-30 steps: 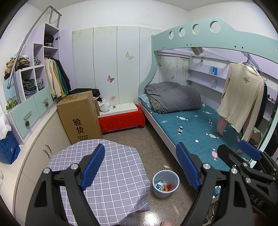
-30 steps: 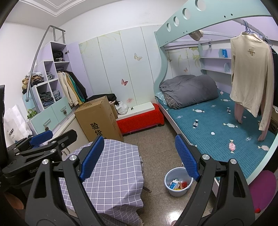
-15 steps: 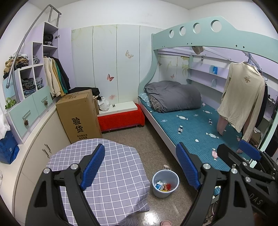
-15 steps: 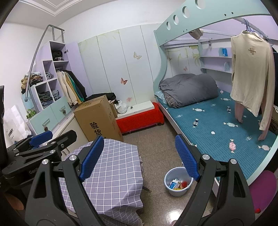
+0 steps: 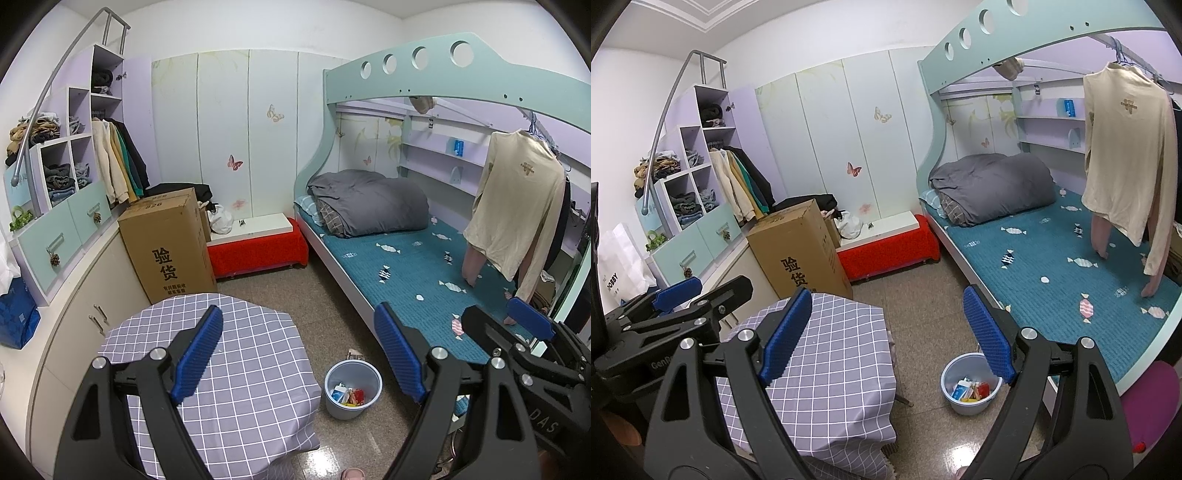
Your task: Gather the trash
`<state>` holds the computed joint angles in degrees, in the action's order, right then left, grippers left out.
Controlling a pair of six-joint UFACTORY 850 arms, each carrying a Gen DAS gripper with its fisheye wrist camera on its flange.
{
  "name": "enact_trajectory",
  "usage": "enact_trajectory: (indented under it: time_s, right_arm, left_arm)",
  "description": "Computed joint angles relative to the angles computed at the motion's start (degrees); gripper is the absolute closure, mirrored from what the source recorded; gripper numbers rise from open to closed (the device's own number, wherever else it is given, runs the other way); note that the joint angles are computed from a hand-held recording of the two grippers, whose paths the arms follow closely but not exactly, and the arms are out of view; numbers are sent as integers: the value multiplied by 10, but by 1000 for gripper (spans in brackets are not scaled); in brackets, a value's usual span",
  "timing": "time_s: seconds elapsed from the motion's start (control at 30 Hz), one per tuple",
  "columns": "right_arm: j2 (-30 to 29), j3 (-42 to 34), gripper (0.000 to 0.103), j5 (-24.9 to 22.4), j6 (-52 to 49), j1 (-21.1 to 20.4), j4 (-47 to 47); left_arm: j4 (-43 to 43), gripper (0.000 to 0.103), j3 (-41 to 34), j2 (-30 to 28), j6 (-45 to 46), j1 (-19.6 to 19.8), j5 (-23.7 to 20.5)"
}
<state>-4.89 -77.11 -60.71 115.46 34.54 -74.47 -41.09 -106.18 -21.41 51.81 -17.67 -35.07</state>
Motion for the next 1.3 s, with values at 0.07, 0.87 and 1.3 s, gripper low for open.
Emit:
enact_trajectory:
  time_s: [0.07,0.87,1.3]
  right_arm:
    - [-3,-3,20,2,-2,-1,2]
    - [25,27,20,49,-15,-36,18]
    - [70,76,20,136,-47,-88,16]
  left_arm:
    - [1,21,0,0,0,0,0]
    - [70,21,-3,-7,-67,-29,16]
    - [195,21,-23,-21,-220,-74,44]
